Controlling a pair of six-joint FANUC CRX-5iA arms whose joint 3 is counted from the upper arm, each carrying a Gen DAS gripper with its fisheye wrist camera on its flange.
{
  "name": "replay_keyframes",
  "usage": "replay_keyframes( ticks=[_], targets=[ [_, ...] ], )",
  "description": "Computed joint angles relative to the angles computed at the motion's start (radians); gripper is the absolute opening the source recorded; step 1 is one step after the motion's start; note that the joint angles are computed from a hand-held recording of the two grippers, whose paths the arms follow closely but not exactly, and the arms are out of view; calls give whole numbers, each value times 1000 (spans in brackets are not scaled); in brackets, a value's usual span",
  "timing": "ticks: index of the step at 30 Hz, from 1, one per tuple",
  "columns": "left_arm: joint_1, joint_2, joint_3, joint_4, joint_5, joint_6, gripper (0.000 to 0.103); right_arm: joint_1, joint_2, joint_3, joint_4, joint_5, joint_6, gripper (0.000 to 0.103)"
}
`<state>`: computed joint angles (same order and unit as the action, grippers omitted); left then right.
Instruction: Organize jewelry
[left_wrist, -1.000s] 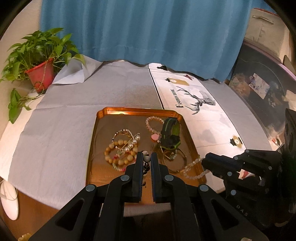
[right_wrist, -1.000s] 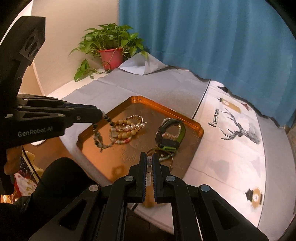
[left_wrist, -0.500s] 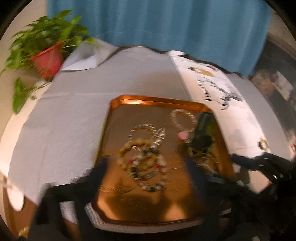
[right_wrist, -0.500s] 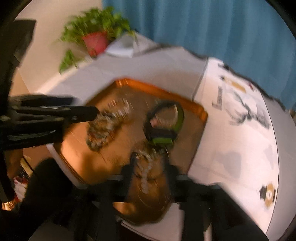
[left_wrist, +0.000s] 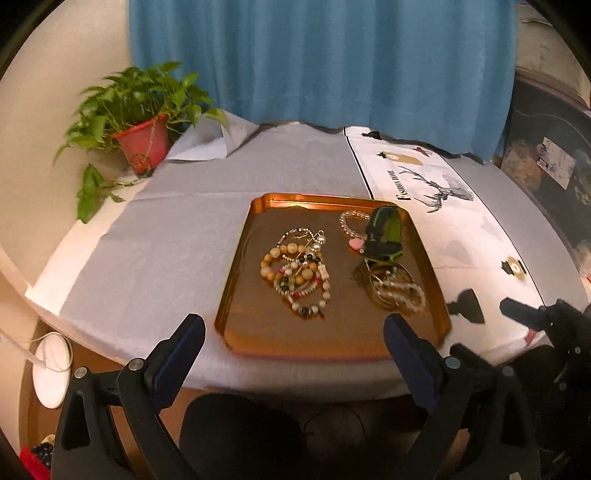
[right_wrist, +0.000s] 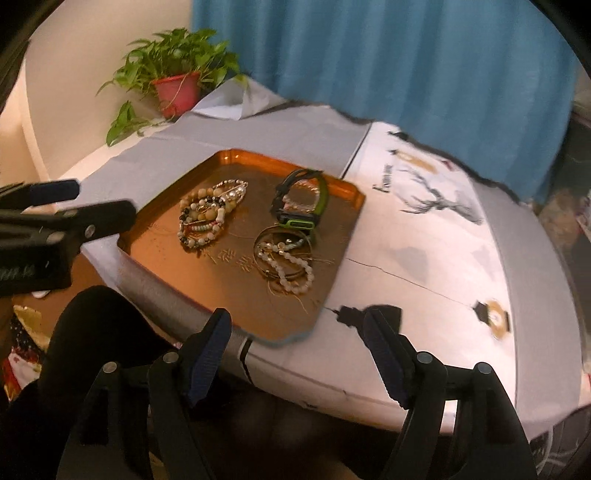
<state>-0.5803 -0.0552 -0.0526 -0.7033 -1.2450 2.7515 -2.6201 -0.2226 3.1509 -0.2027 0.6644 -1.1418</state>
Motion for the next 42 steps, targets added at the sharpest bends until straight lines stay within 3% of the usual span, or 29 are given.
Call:
replay_keyframes(
  ticks=[9,18,42],
  targets=[
    [-194,-1,51,-136,-180,140,102,5,144,133,29,-85,-19,78],
    [-272,27,85,-201,-264,186,102,7,207,185,38,-112,-22,79],
    [-289,36,94,-228,-301,212,103,12,213,185,41,-117,-17,82]
  ],
)
